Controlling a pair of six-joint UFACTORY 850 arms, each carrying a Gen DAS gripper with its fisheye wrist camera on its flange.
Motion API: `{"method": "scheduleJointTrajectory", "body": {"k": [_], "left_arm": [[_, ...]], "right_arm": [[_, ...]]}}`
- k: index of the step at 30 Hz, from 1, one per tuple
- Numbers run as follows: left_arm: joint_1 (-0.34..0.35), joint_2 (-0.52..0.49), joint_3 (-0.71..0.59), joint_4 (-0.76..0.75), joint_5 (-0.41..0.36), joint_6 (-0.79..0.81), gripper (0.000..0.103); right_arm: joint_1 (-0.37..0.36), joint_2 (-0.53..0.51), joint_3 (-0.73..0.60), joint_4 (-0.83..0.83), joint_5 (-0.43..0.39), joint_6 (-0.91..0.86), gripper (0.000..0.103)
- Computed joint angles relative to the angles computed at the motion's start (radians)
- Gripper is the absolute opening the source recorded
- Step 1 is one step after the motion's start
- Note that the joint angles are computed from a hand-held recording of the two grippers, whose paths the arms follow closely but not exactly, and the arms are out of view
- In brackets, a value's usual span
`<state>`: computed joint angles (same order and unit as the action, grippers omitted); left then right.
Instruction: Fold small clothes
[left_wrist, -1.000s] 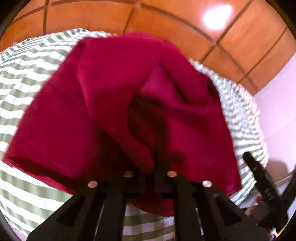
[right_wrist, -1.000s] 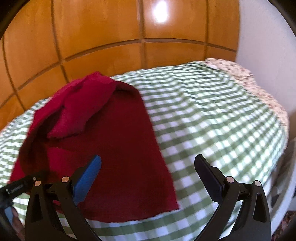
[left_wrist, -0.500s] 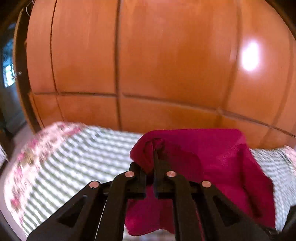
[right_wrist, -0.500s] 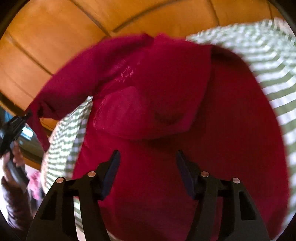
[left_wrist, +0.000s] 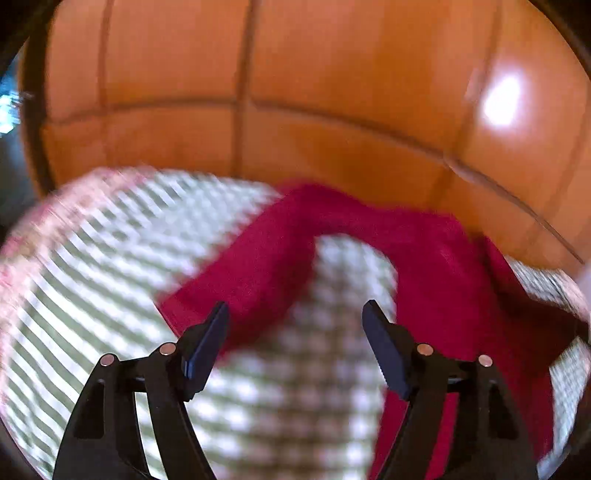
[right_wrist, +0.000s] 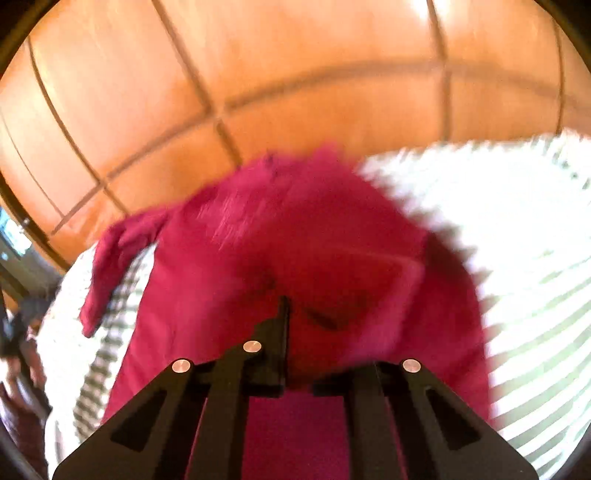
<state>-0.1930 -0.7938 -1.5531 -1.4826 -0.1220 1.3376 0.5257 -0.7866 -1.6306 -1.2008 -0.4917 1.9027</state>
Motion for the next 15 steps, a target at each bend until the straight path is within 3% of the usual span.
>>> {"method": "scheduleJointTrajectory", "body": {"k": [2,5,7,8,10,13,14,15], "left_arm": [[0.006,0.015,0.057,-0.076,-0.082,0.079,0.073],[0.016,0.009,0.100,-0.019,-0.218,0.001,0.073],[0.005,0.016,0.133,-0.033,-0.254,-0.008,0.073],[-0.001,0.017,0.146,-0.043,-0.262,-0.005,0.073],[-0.007,0.015,0.158,-0.020,-0.300,-0.031,0.073],[-0.018,-0.008,0.134,0.081,-0.340,-0.126,0.053],[-0.022,-0.017,0.125,0.118,-0.345,-0.158,0.045],[-0.029,-0.022,0.124,0.123,-0.340,-0.157,0.045]], "right_arm": [[-0.025,0.033,0.021,-0.020,-0.177,-0.033,0.007],[-0.098,0.043,0.018,0.035,-0.353,-0.110,0.007],[-0.140,0.040,0.008,0.092,-0.376,-0.180,0.046],[-0.161,0.057,0.029,0.109,-0.350,-0.173,0.091],[-0.164,0.072,0.050,0.103,-0.350,-0.120,0.097],[-0.145,0.141,0.159,0.110,-0.334,-0.078,0.097],[-0.140,0.173,0.205,0.113,-0.303,-0.078,0.097],[-0.125,0.200,0.254,0.108,-0.245,-0.063,0.097]]}}
